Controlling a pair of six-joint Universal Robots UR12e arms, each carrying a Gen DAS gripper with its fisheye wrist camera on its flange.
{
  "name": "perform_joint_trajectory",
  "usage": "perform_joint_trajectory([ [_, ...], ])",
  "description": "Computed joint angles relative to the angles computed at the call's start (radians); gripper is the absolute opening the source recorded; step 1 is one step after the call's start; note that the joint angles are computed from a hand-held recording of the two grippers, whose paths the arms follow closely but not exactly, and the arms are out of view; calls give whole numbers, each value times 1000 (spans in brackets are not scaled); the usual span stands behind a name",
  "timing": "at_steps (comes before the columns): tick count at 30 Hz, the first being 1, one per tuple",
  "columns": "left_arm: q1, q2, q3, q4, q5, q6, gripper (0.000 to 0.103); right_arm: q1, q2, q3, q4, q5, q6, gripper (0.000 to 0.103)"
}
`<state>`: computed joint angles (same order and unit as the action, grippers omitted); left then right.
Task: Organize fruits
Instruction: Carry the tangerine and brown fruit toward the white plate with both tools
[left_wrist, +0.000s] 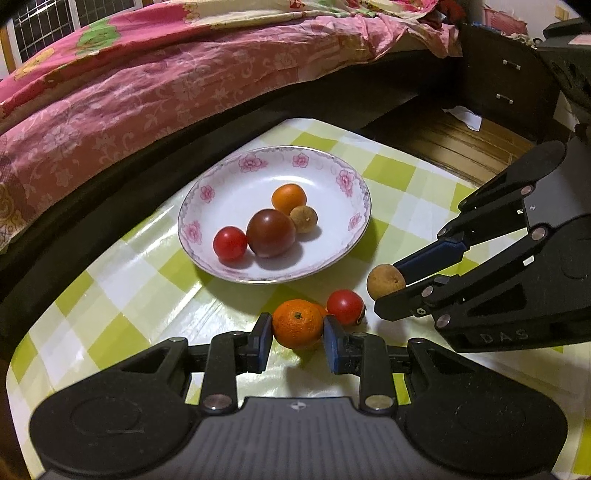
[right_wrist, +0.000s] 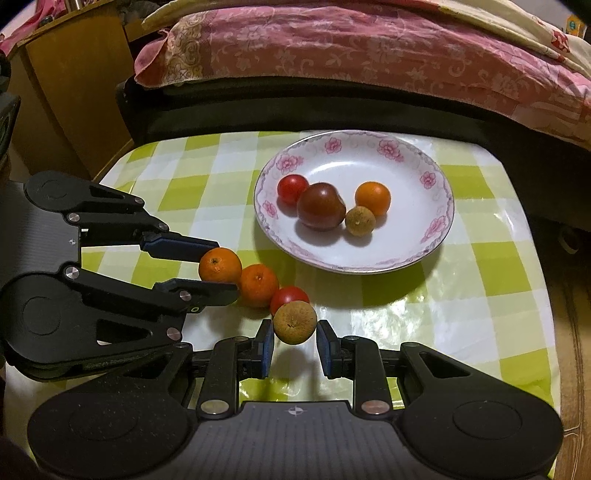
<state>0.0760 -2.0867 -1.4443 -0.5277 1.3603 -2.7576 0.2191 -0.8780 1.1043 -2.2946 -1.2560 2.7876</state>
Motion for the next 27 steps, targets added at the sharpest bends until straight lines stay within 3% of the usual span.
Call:
perform_joint_trajectory([
  [27,-10,-73,89,42,37,-81,37,-2,64,-75,-101,-47,125,22],
])
